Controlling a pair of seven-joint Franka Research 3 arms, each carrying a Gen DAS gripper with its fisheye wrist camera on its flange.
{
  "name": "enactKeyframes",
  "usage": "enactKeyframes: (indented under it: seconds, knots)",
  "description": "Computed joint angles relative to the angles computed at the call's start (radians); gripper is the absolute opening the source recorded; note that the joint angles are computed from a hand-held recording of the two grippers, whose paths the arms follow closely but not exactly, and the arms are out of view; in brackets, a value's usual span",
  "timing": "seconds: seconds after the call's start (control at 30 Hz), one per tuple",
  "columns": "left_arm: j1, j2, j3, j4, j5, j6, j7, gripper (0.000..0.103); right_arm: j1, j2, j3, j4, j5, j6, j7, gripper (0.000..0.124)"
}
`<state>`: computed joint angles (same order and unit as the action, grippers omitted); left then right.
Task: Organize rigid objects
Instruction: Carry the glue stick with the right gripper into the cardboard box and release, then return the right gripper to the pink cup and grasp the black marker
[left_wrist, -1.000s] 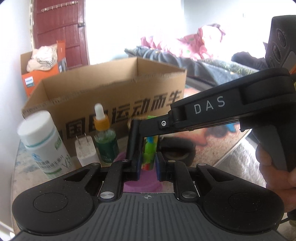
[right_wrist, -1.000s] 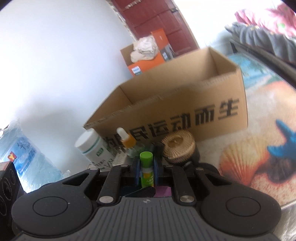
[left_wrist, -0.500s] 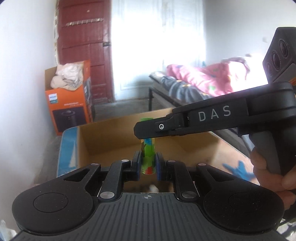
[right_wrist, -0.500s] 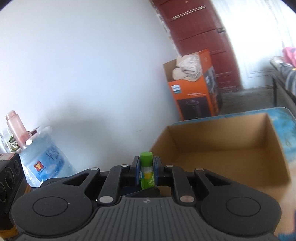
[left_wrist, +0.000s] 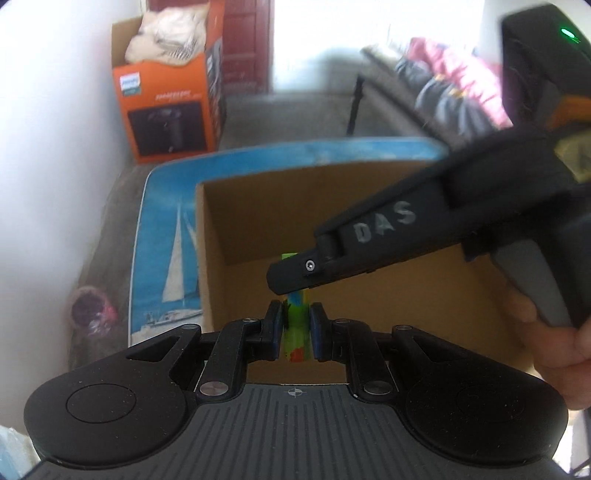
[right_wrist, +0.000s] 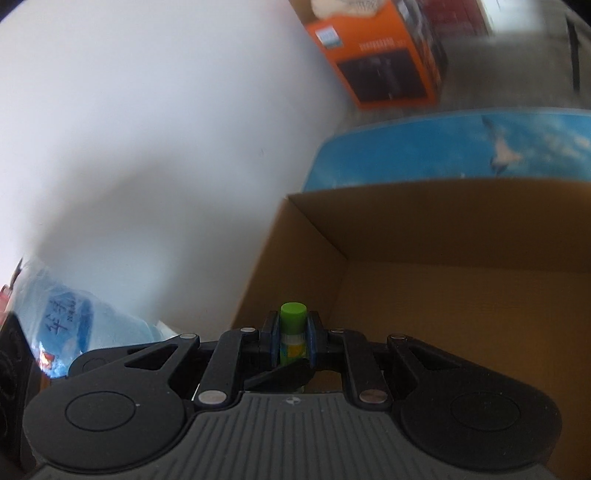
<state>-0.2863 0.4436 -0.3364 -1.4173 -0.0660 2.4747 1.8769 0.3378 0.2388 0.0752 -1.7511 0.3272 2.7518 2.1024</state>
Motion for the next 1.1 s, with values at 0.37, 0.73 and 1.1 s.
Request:
enactKeyframes:
  seconds: [0.37,0.73,1.1]
  knots:
    - [-0.012,-0.008,0.006,-0.025,0.063,0.043,-0.017,0.019,-0.006,0.224,-0.046,0.281,-0.060,-0.193,0.024,0.019]
    - [0.136,-0.199,-0.099,-0.262,-0.288,0.237,0.236,0.026,0.010,-0.039,-0.051,-0.039,-0.109,0.050,0.139,0.024]
    - [0.175,-0.548,-0.059,-0.613,-1.072,0.165,0.902,0.036,-0.343,-0.682,0.376,-0.658,-0.528,0.363,0.682,0.024]
